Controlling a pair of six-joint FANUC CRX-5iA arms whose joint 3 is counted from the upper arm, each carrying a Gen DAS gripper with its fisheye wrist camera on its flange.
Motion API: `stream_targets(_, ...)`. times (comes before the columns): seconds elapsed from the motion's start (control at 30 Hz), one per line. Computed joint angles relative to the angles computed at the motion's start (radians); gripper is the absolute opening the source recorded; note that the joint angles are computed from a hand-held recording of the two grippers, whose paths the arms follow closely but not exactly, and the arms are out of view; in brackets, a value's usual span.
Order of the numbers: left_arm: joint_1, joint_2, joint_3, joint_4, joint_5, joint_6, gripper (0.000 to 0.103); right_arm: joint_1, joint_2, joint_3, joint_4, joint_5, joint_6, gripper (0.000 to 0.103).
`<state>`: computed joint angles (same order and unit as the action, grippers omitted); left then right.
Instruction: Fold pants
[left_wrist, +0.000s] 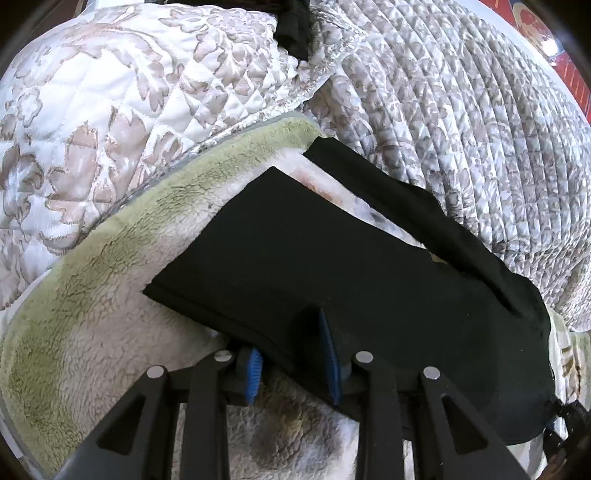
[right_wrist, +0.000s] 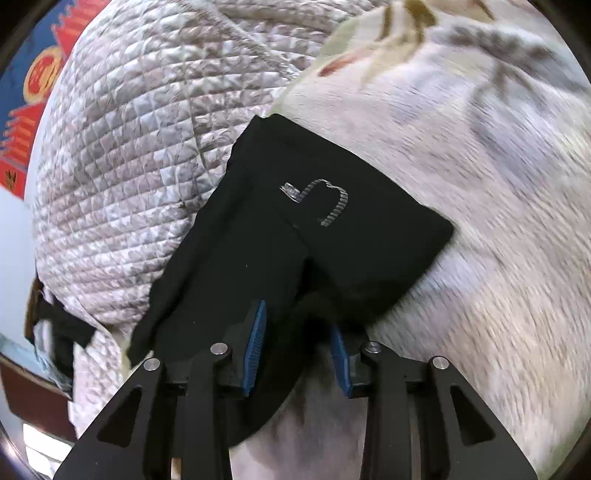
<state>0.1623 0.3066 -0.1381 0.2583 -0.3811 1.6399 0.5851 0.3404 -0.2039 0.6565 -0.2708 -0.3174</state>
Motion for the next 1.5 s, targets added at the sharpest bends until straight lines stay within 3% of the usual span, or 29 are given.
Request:
stream_targets(0.07,-0.001,0.002,0.009,-0.016,-0.009,0.012,0.027,0.004,0.010,0.031,-0.047,-0.047,0.053,0.016)
stream_targets(0.13,0.002,0.001,0.009,-0.011,-0.014,0.003,0.012,-0.002,-0.001,0.005,-0.035,-0.014,0.028,0.007)
stream_targets(0.2,0.007,-0.004,-0.010,0.048,-0.006,-0.060,0.004,-0.003,-0.013,-0.012,-0.009,-0.003,0.014,0.005)
stream_targets(0.3,0.008,-0.024,-0.039,0.089,0.009,-0.121,0.004,-0.004,-0.033,-0.035,0.038,0.015,-0.015,0.004)
stream_targets(0.4,0.015,-0.069,-0.111,0.232,0.036,-0.247,0.004,0.000,-0.067,-0.057,0.056,0.020,-0.023,0.003)
stream_targets(0.53,0.028,-0.151,-0.179,0.266,0.029,-0.289,0.004,0.015,-0.129,-0.101,0.078,0.002,-0.025,0.003)
stream_targets(0.6,0.031,-0.196,-0.247,0.378,0.039,-0.388,0.004,0.026,-0.171,-0.140,0.089,-0.011,-0.035,0.003)
stream_targets(0.73,0.041,-0.267,-0.326,0.398,0.015,-0.411,0.004,0.059,-0.233,-0.193,0.031,-0.052,-0.002,0.003)
stream_targets(0.83,0.046,-0.330,-0.401,0.446,0.010,-0.454,0.004,0.079,-0.294,-0.251,0.066,-0.066,-0.054,0.003)
stream_targets(1.03,0.067,-0.362,-0.441,0.392,-0.042,-0.422,0.004,0.131,-0.330,-0.245,-0.035,-0.210,0.033,0.003)
stream_targets(1.17,0.083,-0.344,-0.424,0.351,-0.083,-0.387,0.007,0.136,-0.285,-0.180,-0.256,-0.280,0.174,0.005)
stream_targets(1.3,0.101,-0.379,-0.422,0.300,-0.060,-0.343,0.015,0.157,-0.286,-0.155,-0.216,-0.368,0.145,0.014)
stream_targets(1.4,0.113,-0.386,-0.345,0.064,-0.064,-0.133,0.029,0.182,-0.301,-0.158,-0.111,-0.457,0.057,0.032)
stream_targets(1.5,0.117,-0.382,-0.305,-0.004,-0.047,-0.088,0.037,0.205,-0.302,-0.157,0.045,-0.561,-0.021,0.033)
